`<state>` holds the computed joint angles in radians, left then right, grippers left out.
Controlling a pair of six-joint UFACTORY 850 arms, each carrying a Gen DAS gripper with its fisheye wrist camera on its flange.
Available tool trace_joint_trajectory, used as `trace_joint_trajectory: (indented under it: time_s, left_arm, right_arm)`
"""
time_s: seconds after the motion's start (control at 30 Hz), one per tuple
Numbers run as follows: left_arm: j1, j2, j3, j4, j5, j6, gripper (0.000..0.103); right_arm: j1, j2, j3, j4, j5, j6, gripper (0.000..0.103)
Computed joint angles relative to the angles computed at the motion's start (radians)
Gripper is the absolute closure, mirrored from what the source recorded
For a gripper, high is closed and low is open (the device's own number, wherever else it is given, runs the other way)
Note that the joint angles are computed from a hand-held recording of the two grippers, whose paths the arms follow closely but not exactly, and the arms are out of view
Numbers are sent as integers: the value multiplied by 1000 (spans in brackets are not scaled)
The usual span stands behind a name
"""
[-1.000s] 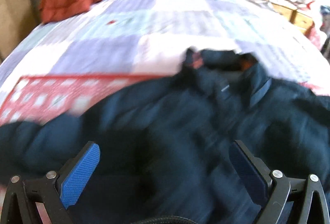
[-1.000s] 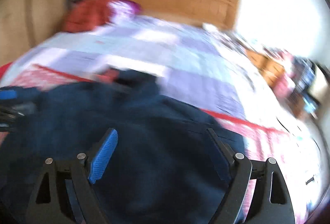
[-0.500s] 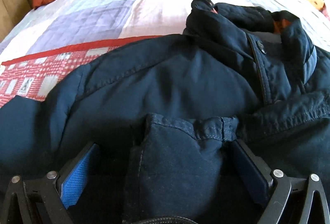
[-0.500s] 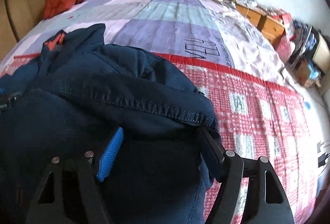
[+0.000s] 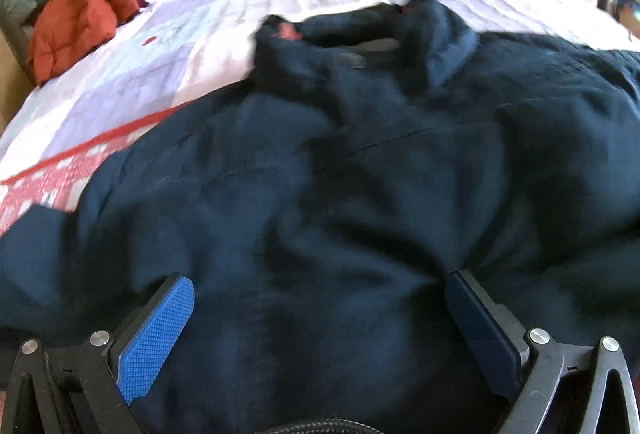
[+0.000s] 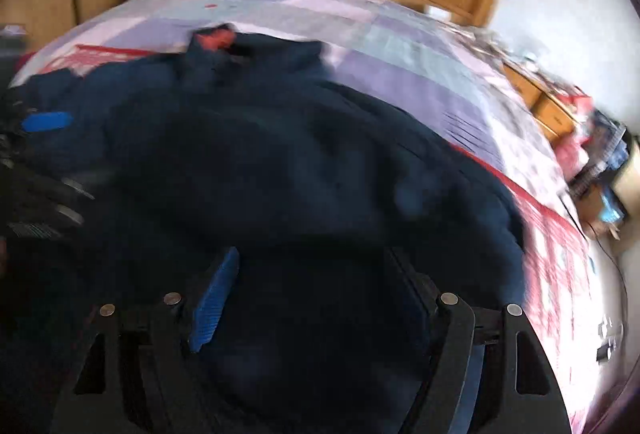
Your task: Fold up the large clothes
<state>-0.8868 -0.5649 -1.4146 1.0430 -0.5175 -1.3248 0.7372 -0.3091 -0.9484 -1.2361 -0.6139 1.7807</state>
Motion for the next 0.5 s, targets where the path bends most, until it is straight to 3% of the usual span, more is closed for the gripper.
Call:
trace_joint_trajectory:
  time_s: [0.07, 0.13, 0.2, 0.23, 0.37, 0.5]
  left_arm:
    - [19, 32, 39, 19, 30, 8, 0]
    - [20, 27, 37, 66, -43, 14, 0]
    - [48, 52, 49, -49, -13, 42, 0]
    - [54, 58, 47, -85, -6, 55, 0]
    - [37, 69, 20, 3, 12, -33, 0]
    - [22, -17, -132, -77, 29, 81, 0]
  right_arm:
    - [-46, 82, 102, -5, -19, 121, 25]
    - [-109, 166, 195, 74, -43, 171, 16]
    - [-152, 239, 258, 109, -22, 214, 15]
    - [-148, 254, 260, 125, -61, 197, 15]
    - [-72, 232, 195, 19, -151, 196, 15]
    - [-41, 72, -11, -55, -28, 65, 15]
